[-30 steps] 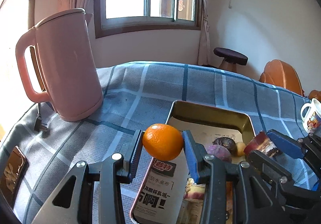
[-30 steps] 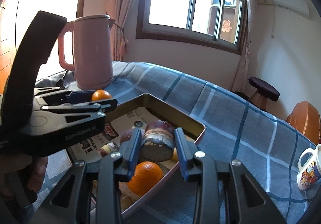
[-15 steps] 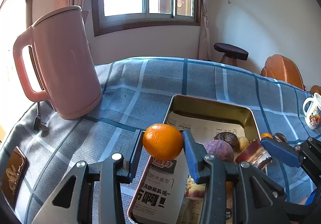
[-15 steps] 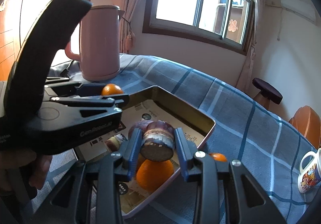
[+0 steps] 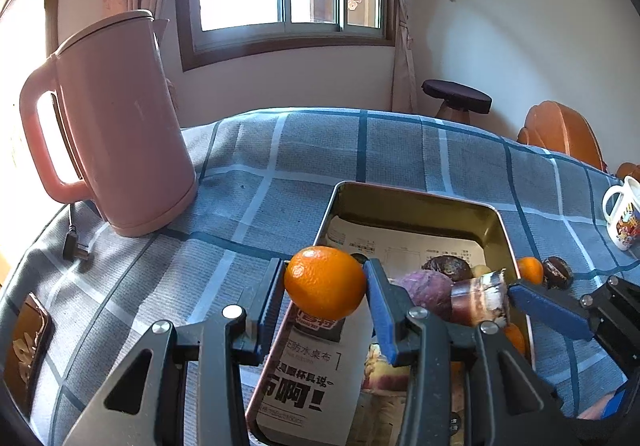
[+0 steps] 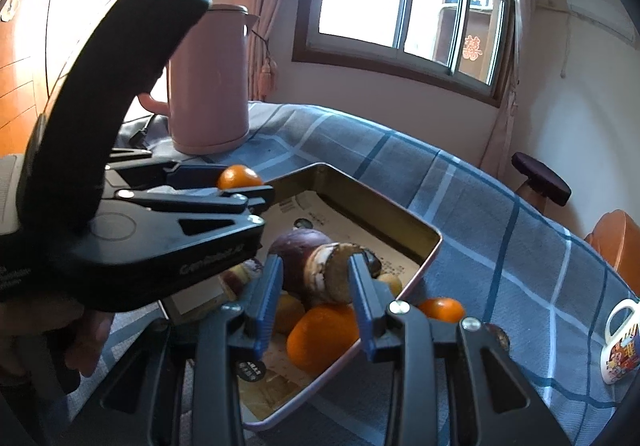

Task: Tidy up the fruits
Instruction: 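Lower the jar into the tin with the right tool while the left tool releases the orange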

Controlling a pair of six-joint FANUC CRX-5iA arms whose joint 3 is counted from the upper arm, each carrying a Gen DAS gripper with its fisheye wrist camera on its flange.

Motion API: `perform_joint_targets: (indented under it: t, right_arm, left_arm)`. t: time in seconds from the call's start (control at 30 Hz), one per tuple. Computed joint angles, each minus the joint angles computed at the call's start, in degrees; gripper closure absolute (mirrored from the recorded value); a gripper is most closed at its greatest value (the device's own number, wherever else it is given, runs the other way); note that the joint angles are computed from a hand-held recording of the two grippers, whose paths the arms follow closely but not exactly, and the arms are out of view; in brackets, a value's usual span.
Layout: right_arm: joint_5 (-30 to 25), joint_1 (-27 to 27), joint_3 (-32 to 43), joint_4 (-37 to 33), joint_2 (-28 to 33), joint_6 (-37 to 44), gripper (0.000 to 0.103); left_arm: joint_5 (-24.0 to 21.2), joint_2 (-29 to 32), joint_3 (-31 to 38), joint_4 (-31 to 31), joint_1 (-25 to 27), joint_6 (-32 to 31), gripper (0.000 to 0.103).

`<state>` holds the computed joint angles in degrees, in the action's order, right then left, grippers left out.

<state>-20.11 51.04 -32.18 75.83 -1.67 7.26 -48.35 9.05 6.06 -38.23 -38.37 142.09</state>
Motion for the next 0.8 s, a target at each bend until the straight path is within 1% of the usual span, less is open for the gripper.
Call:
perform_joint_targets:
  t: [0.03, 0.07, 0.1, 0.13, 0.17, 0.23, 0.3, 0.33, 0.37, 0.43, 0.5, 0.6, 0.63, 0.67, 0.73, 0.8]
  right_arm:
    - [0.9, -0.4, -0.2, 0.4, -0.1, -0.4, 0.063]
    - [1.4, -0.5, -0.3, 0.2, -0.2, -0.5, 0.056]
    - [1.8, -0.9, -0.5, 1.2, -0.3, -1.4, 0.044]
    - [2.4, -1.5, -0.9, 3.1, -0.5, -3.3, 0.034]
    - [3.6, -2.6, -1.6, 6.2, -0.9, -6.1, 0.033]
    - [5.2, -4.2, -2.4, 10.4, -1.7, -10.0, 0.032]
    - [5.4, -5.0, -2.9, 13.3, -2.3, -12.6, 0.032]
    - [5.7, -5.5, -3.2, 14.7, -2.7, -13.9, 0.032]
    - [5.9, -6.1, -3.5, 15.8, -3.0, -15.1, 0.032]
    - [4.4, -6.1, -3.9, 15.1, -3.6, -15.1, 0.032]
    - [0.8, -5.7, -4.5, 13.2, -4.5, -14.3, 0.032]
    - [-3.0, -6.8, -5.6, 11.5, -6.2, -16.2, 0.031]
    - [-3.6, -7.5, -6.1, 10.9, -6.9, -17.3, 0.031]
    - [-5.4, -8.0, -6.5, 10.0, -7.4, -18.4, 0.031]
    - [-8.0, -8.1, -6.8, 8.4, -7.8, -18.5, 0.031]
    - [-7.7, -9.4, -7.3, 7.7, -8.3, -19.6, 0.031]
  left_arm:
    - [0.4, -0.1, -0.2, 0.5, 0.2, -0.2, 0.06]
    - [0.2, 0.0, -0.1, 0.6, 0.3, -0.3, 0.06]
    - [0.4, -0.1, -0.2, 0.8, 0.4, -0.3, 0.059]
    - [1.0, -0.3, -0.5, 1.3, 0.6, -0.3, 0.059]
    - [1.8, -0.7, -0.9, 1.3, 0.7, 0.0, 0.058]
    - [1.9, -1.1, -1.0, -0.5, 0.0, 1.6, 0.054]
    - [2.6, -1.8, -1.4, -2.1, -0.5, 3.7, 0.035]
    - [2.4, -2.0, -1.4, -3.1, -0.9, 4.8, 0.032]
    - [2.2, -2.1, -1.3, -4.3, -1.4, 5.8, 0.032]
    - [3.2, -2.6, -1.9, -4.4, -1.3, 6.4, 0.031]
    - [4.1, -3.1, -2.4, -4.2, -1.0, 6.9, 0.031]
    - [4.4, -3.3, -2.5, -4.1, -1.0, 7.1, 0.031]
    - [4.1, -3.2, -2.4, -4.2, -1.0, 7.1, 0.031]
    - [3.7, -3.0, -2.2, -4.3, -1.2, 7.0, 0.031]
    - [3.9, -2.9, -2.2, -3.9, -1.1, 6.6, 0.031]
    - [3.8, -2.7, -2.0, -3.8, -1.2, 6.1, 0.031]
